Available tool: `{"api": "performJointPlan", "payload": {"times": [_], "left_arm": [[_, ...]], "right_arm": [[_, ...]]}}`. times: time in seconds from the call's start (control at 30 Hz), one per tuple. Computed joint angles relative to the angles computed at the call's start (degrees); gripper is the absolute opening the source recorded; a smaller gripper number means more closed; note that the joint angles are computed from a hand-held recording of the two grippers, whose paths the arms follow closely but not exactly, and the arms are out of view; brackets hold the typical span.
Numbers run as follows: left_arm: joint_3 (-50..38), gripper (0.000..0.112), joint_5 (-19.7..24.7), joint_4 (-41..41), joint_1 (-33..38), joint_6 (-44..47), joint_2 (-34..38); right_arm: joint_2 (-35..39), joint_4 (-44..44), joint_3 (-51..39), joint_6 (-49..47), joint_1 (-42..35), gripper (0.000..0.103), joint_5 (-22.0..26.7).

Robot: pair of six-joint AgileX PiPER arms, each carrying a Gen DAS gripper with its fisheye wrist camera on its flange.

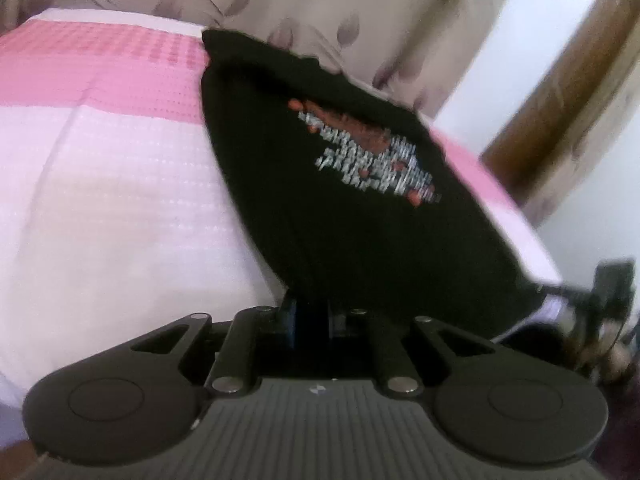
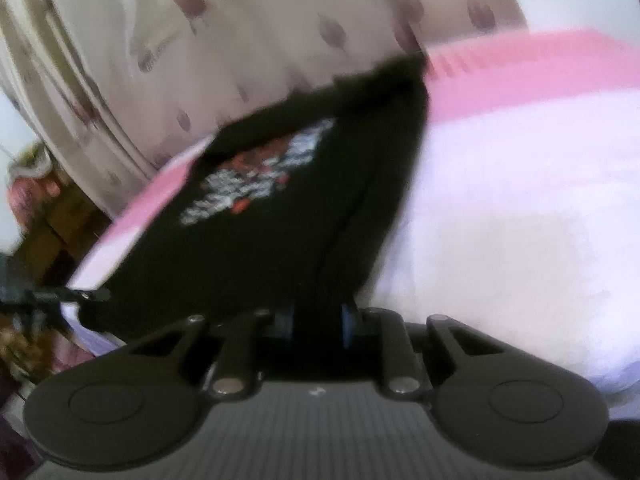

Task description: Fold small clothes

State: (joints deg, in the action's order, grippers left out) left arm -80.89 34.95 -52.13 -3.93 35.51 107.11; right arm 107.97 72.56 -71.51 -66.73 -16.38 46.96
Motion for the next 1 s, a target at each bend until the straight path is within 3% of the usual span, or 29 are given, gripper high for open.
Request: {"api": "performJointPlan", "payload": {"times": [0.13,0.33,0.5,0.57,0.63,0.67,0.7,0.77,0.9,1.0], "left_arm": [[3.39,0.013,-1.6,-14.55,1.54,5.01,-2.21],[-2.05,0.013,-4.19,-21.8,0.52,4.31,-2.51],[-13.86,0.013,-6.87,-17.98,-1.33,-3.14,2.35],[-19.62,0.013,-5.35,-14.66,-1.48,-8.45,5.16],[-22.4,0.013,-5.04,-12.17,-2.1,-11.2,6.46],[-22.56,0.013,-4.6,-12.37,-2.18,-10.58,6.52],[-22.15,0.013,-4.77,-11.98,-2.48,-10.26,6.26],[-19.79,0.013,-4.88,-12.92,-2.38,-9.19,5.22],[-14.94,0.013,-4.67,-16.55,-1.48,-7.04,3.46],[-12.16,0.012,-5.14,-19.41,-1.14,-4.41,2.29]], "right_arm": [[1.52,11.13,0.7,-1.08,-3.95,0.02,9.35],[3.38,21.17,-4.87,3.81,-5.4,0.017,17.13],[7.14,24.15,-17.74,8.71,-3.86,0.017,15.56],[7.86,18.08,-23.65,10.59,-3.07,0.017,10.82],[9.95,10.97,-28.82,17.05,-3.72,0.019,12.32],[9.84,7.18,-28.85,19.29,-3.67,0.028,12.12],[7.91,1.54,-26.82,19.84,-3.4,0.052,9.63],[4.15,-7.25,-20.76,19.8,-1.68,0.092,3.81],[0.43,-6.77,-10.86,18.36,-0.48,0.093,3.27],[-4.54,-8.83,-4.76,16.79,4.4,0.096,-3.79]]}}
